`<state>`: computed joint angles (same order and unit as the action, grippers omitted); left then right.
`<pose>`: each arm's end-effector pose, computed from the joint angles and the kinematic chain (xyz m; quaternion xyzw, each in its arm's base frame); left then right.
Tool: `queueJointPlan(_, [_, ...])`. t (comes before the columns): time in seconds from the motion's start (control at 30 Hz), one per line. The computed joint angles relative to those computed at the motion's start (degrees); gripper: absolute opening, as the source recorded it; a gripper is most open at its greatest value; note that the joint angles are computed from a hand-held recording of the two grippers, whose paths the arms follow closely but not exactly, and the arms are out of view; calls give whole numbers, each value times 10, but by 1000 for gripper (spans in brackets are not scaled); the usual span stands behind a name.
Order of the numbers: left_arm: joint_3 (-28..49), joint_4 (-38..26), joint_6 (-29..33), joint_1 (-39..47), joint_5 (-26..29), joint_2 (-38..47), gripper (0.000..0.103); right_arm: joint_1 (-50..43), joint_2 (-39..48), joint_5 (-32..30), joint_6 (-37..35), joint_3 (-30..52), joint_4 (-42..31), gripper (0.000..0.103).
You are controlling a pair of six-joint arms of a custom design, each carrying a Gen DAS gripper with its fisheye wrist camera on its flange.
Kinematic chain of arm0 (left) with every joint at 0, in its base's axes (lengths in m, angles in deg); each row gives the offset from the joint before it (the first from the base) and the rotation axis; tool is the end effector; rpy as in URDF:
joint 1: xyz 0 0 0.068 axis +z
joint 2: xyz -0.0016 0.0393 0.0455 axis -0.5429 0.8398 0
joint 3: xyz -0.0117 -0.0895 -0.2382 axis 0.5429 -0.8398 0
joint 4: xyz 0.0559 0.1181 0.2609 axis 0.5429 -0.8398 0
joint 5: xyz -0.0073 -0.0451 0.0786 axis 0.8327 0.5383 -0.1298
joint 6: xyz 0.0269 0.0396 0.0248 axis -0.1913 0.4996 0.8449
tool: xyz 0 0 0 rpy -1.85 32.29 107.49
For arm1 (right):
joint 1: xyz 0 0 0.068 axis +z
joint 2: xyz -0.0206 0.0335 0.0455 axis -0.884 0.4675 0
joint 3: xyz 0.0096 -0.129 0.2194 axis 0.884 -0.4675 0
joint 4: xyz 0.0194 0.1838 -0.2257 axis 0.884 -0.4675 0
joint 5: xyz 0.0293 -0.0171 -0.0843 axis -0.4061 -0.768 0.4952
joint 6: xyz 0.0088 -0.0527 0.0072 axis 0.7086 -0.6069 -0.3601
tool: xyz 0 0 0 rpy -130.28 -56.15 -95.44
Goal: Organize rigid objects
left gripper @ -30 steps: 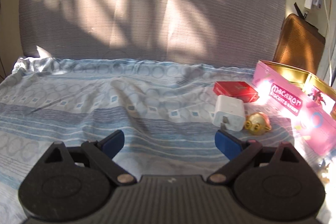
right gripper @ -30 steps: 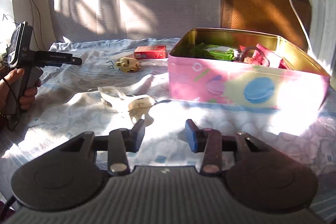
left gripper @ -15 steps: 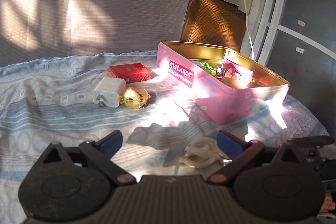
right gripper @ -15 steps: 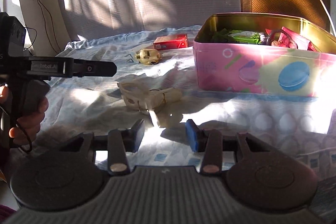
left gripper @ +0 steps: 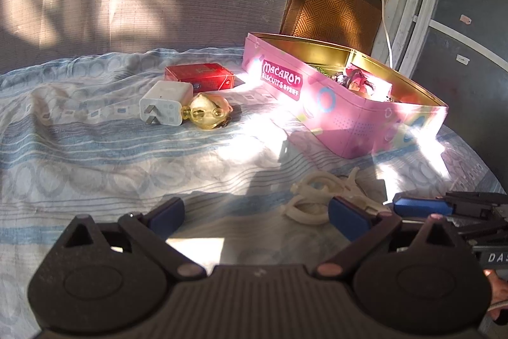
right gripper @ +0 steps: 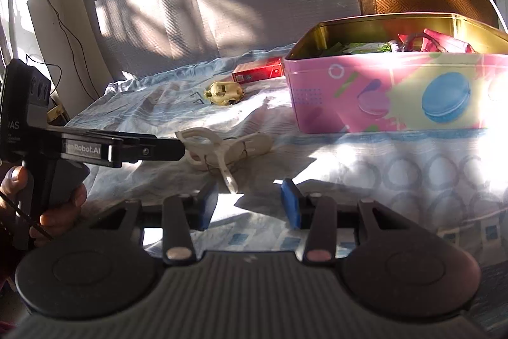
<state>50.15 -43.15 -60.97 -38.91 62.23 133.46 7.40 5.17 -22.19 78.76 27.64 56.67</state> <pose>0.2315 -0.0427 0.1673 0.2417 0.8601 -0.2232 0.3898 0.1108 0.2269 0.1340 -0.0066 0.8581 0.1582 0.4884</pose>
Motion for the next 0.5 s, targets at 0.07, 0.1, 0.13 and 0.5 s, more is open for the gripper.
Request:
queueJointPlan(0.07, [0,0,3,-3,-1,-1,100,4,2,5,2,2,-2,47])
queueJointPlan(0.1, [0,-1,4,-4,-1,0,100,4,2,6,2,2,-2,47])
queueJointPlan(0.13, [0,-1,5,-4,-2,0,100,4,2,5,2,1,-2,47])
queueJointPlan(0.5, [4,-2,5,-1,5,8,102,1,-2,-1,0,-3,4,49])
